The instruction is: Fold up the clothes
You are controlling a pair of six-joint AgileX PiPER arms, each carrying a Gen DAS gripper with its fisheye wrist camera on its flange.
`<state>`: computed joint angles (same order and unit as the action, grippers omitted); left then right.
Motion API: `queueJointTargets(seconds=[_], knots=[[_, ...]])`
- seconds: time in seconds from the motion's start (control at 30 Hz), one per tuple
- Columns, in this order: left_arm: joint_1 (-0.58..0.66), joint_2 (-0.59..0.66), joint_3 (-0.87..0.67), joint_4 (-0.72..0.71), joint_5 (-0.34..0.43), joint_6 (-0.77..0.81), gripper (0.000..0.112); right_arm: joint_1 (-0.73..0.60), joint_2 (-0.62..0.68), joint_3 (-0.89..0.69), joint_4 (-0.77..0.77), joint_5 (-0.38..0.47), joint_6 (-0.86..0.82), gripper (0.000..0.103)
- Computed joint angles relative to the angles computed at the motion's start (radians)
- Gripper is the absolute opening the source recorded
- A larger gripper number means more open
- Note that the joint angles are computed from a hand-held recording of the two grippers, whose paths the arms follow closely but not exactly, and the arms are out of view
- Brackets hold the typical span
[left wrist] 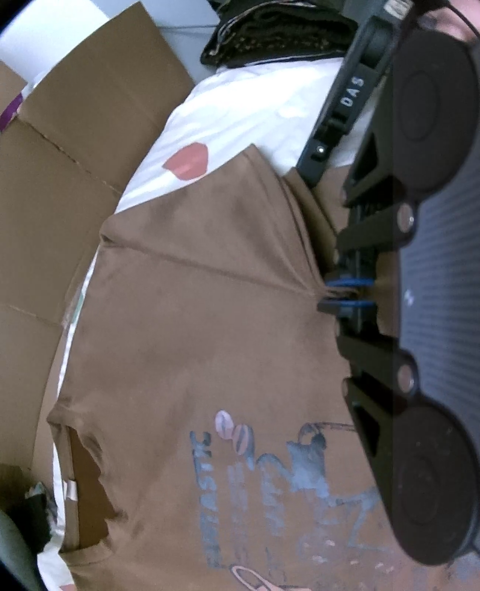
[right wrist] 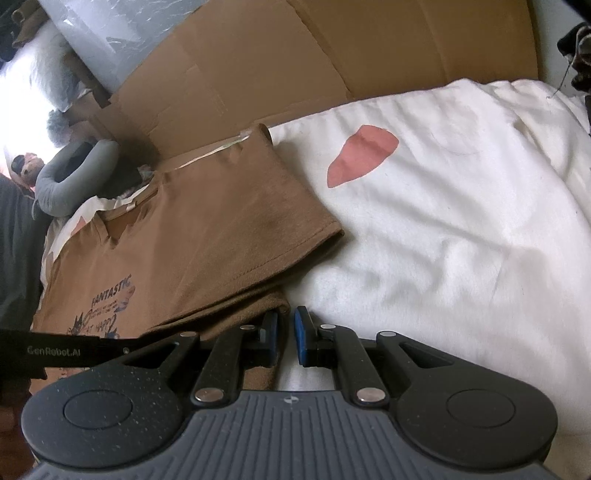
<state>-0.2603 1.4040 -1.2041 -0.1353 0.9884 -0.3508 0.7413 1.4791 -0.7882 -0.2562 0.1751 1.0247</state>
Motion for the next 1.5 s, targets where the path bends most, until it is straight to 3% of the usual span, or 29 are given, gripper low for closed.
queueJointTargets(seconds=[0.17,0.27,0.47,0.63,0.77,0.93,1.03,1.5], knots=[[0.011,-0.039,-0.012,0.034,0.08,0.052,0.023,0.021,-0.019,-0.035,0.014,0.104,-0.023,0.015],[0.026,-0.056,-0.036,0.048,0.13,0.079,0.023,0.01,-0.057,-0.007,0.062,0.114,-0.048,0.015],[0.022,-0.052,-0.113,0.07,0.152,0.114,0.03,-0.02,-0.14,0.058,0.138,0.131,-0.088,0.017],[-0.035,0.014,-0.191,0.078,0.108,0.107,0.032,-0.036,-0.193,0.085,0.177,0.179,-0.096,0.017],[-0.082,0.075,-0.257,0.078,0.075,0.12,0.035,-0.026,-0.229,0.092,0.125,0.219,-0.046,0.018],[-0.148,0.137,-0.317,0.111,0.055,0.104,0.049,-0.033,-0.28,0.12,0.08,0.244,0.021,0.02],[-0.178,0.166,-0.339,0.126,0.04,0.098,0.05,-0.045,-0.319,0.145,0.052,0.255,0.085,0.032],[-0.288,0.277,-0.367,0.229,-0.071,0.018,0.05,-0.043,-0.389,0.229,-0.033,0.254,0.211,0.033]])
